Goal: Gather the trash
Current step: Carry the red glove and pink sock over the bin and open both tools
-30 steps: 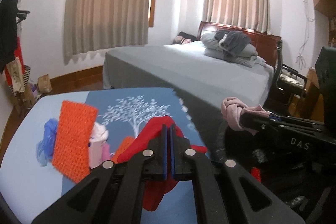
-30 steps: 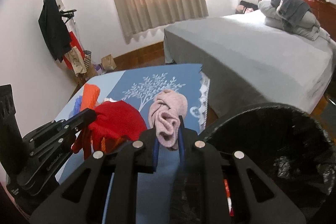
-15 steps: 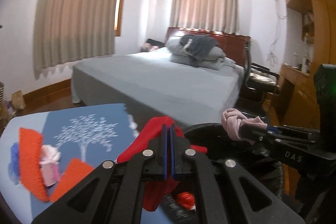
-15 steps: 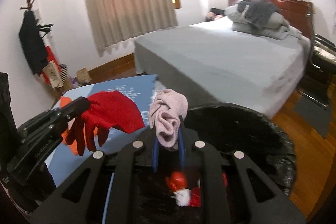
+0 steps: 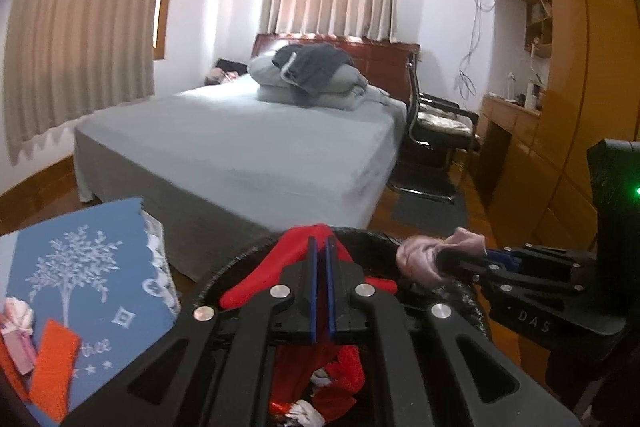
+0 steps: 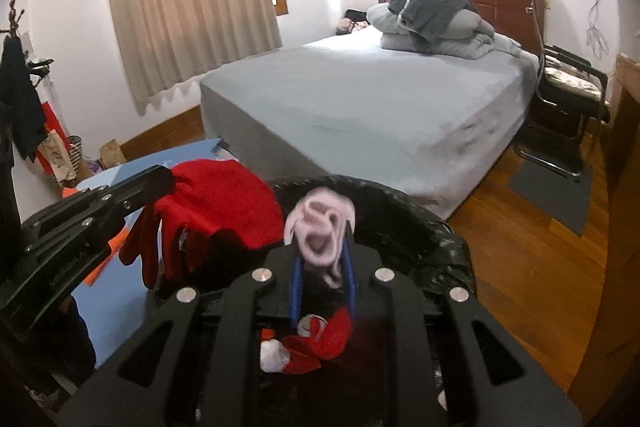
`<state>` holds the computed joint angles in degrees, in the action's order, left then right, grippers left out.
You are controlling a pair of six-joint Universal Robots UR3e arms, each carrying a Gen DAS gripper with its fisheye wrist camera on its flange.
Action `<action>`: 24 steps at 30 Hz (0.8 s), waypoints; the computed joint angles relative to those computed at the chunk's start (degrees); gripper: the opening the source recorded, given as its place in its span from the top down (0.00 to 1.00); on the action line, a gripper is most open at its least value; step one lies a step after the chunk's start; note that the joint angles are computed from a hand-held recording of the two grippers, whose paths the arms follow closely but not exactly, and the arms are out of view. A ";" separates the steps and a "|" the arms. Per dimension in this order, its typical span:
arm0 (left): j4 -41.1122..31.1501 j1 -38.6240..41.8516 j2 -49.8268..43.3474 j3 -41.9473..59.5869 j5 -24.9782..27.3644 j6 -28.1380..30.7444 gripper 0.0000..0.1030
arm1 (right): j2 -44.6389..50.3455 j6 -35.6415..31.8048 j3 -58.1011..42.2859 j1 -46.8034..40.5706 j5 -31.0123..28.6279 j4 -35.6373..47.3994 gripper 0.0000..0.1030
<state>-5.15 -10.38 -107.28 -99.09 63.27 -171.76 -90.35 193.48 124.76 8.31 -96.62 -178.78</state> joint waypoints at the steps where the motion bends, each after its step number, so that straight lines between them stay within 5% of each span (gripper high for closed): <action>1: -0.62 -0.03 -0.07 0.14 0.00 0.16 0.78 | 0.10 0.10 0.40 -0.21 -0.20 -0.37 0.71; 3: -0.13 0.46 0.03 -0.63 0.02 0.03 0.59 | 0.29 0.96 0.99 0.28 -1.89 -1.27 0.49; 5: 0.23 1.03 0.69 -1.67 0.51 0.06 0.54 | 0.26 1.32 1.66 0.81 -3.56 -2.47 0.28; 8: 2.36 2.92 3.14 -5.58 2.09 1.21 0.35 | 1.53 2.25 1.05 2.93 -6.83 -4.35 0.10; 15: 4.56 10.75 10.39 -14.51 3.82 2.43 0.14 | 4.82 3.52 -3.37 6.01 -7.71 -4.04 0.05; 24: 5.90 25.17 19.35 -25.00 3.90 6.22 0.12 | 18.57 4.30 -21.96 16.34 -9.29 0.74 0.05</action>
